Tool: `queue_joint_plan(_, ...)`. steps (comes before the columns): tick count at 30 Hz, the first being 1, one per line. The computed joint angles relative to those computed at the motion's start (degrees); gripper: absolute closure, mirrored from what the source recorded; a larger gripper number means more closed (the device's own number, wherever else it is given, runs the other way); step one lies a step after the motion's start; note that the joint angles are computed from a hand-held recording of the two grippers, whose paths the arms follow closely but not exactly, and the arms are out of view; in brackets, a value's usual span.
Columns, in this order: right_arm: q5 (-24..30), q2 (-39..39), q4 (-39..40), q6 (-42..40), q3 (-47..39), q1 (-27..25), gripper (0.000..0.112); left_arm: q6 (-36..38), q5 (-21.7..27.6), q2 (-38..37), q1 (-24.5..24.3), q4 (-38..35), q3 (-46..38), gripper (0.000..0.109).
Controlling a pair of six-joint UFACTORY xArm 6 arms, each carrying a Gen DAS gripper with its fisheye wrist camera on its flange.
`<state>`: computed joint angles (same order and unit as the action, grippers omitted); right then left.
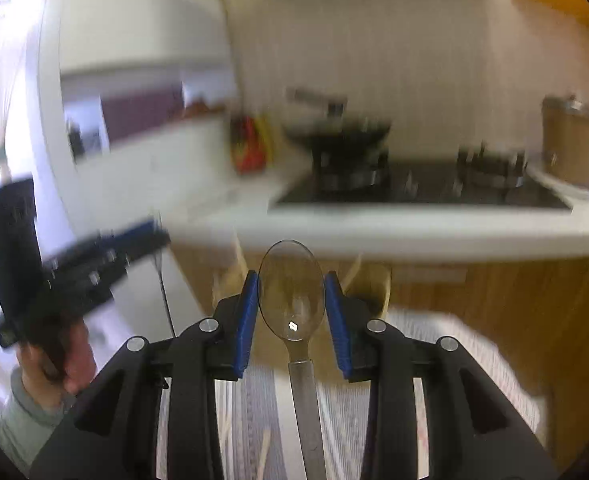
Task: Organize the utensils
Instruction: 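Lower both clear spoons into the beige caddy and open both tools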
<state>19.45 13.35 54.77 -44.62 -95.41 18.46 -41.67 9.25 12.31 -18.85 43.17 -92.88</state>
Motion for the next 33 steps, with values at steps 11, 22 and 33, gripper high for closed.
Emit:
queue_joint_plan(11,-10.84,17.19,6.45,-1.56,-23.46,0.56,0.082,-6.61,9.21,12.07,-1.03,16.04,-20.98,0.077)
queue_joint_plan(22,-14.18,23.40,9.79,-2.65,-26.09,1.28,0.082,-19.46,4.07,14.79,2.20,22.63,-21.35,0.077)
queue_joint_plan(33,-16.03,22.79,12.20,-6.49,-25.03,2.17,0.082,-21.48,2.90,17.12,3.11,21.50,-26.33,0.077)
